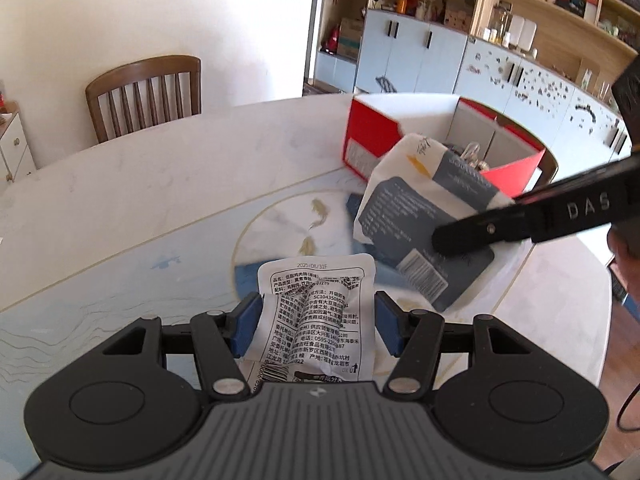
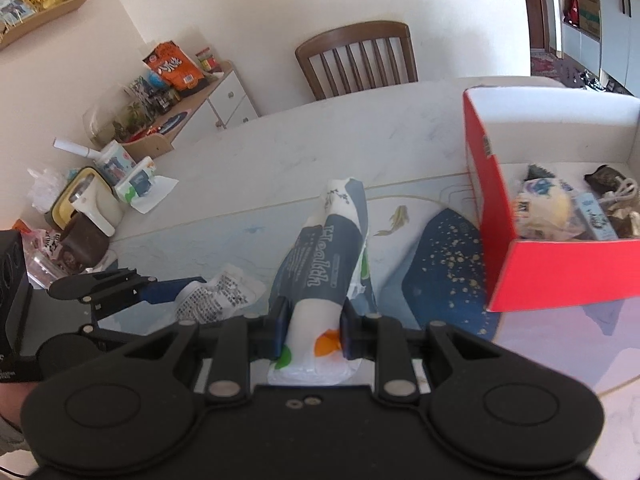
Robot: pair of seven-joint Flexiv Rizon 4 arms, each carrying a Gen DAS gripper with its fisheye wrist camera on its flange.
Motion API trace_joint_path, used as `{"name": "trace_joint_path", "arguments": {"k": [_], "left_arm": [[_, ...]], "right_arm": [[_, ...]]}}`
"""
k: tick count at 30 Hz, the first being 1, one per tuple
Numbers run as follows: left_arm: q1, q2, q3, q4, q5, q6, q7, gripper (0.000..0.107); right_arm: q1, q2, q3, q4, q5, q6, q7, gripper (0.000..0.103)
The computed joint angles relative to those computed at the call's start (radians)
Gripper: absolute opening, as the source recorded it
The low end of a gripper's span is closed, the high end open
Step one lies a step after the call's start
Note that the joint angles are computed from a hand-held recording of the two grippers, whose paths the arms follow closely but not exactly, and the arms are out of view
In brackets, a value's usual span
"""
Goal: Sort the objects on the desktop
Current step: 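Carry the tissue pack and white sachet with both tools over the red box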
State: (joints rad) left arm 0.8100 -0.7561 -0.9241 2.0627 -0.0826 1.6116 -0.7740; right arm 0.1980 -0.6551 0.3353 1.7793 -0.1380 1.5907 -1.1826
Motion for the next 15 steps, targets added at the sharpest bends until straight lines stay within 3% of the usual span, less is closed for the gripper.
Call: {"name": "trace_joint_path", "arguments": {"k": [6,15], "left_arm": [[-0.006,0.033,-0.048,0.029,0.005,0.041,-0.084,0.059],[-0.156,0.082,0.020,-0.028,0.024,0.083,-0.226,0.060]], "right_arm": [[-0.107,0.034,0.087,0.046,0.022,0.019,-0.050,0.024],[-0.267,0.051,0.199,0.076,0.037,0.022,-0.150,0.024]]}}
